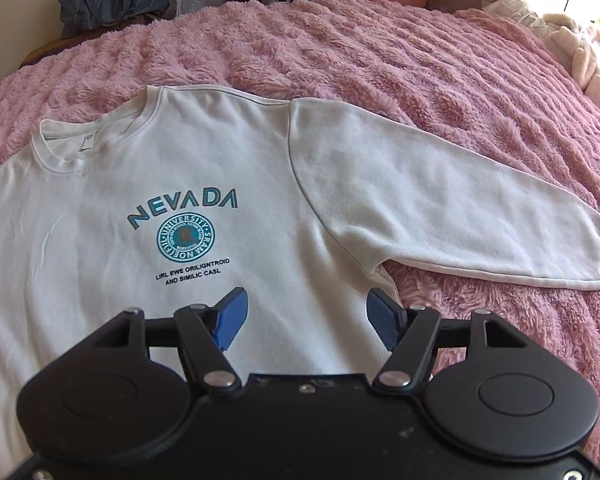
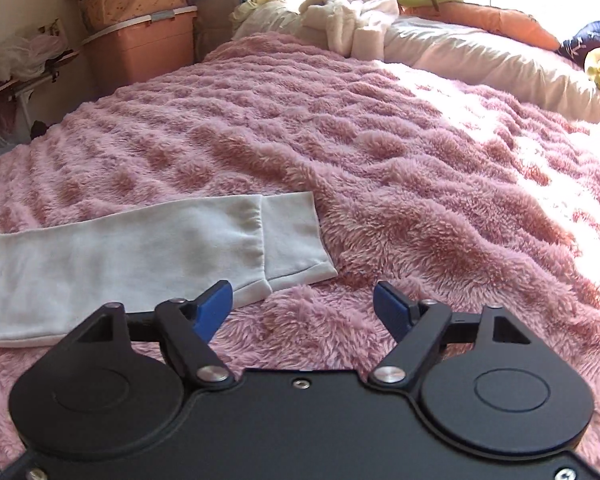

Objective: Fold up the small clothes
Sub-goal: 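Move the right gripper to the cuff of the sleeve nearest it, then close the right gripper on the sleeve cuff and lift it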

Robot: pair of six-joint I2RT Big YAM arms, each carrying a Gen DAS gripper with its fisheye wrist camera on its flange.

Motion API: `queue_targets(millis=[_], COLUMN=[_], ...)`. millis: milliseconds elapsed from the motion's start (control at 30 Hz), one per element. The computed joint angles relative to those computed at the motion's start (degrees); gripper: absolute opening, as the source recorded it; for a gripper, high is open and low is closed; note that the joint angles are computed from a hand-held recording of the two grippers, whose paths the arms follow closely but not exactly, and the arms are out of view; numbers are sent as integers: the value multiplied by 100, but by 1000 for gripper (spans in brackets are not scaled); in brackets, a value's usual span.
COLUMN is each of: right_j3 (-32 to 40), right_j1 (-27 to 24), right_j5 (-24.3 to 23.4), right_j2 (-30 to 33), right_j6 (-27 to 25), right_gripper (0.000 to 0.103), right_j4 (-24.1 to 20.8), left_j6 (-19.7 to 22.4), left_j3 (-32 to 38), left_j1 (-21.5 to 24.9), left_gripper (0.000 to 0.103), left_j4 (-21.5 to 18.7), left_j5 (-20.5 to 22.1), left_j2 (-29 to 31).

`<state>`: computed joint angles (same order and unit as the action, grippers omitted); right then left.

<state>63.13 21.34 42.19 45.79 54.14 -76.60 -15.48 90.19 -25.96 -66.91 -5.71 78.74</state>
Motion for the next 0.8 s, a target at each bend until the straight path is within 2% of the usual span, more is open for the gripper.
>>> queue_targets(millis=[33,67,167,200,333,400,467,500,533,567,633,800], right_j3=[-123,-335,-724,-836,-918,-988,-1017,-1034,-1043,-1074,-1083,-939], right_j1=[-230,-534,-1099,-1235,-1451,-1508,-1584,-1603,-1620,-1619,-1582,-1391], right_j5=[-181,-484,-1100,-1215,-1287,-1400,-1495,-1558,-1614,-1659,-1610,-1319], right_j2=[-66,-189,-359,-408,-244,-230,-188,-176,-164,-183,-206,-237], right_j6=[42,23,207,206,164,261,324,338,374,470,574,543], right_gripper=[63,64,63,63,64,60,42,37,22,13,9,9], right_j4=[187,543,1190,1458,1886,2155,2353,2441,2498,2604,2705,2783], left_j6=[-1,0,6,20,-14,-43,-10,-12,-17,-20,-4,9], left_j3=[24,34,91,104,131,74,28,3,11,10,-4,-12], left_j1=[-21,-36,-72,-82,-104,-123,-145,-151,-156,-160,-159,-98], left_gripper=[69,69,69,69,70,70,70,70,70,70,70,70], left_j4=[57,106,232,282,345,427,495,520,491,484,496,563], left_j5=[-6,-15,6,4,69,63,53,64,80,90,101,273], left_j2=[88,164,369,426,600,605,598,583,583,581,568,547])
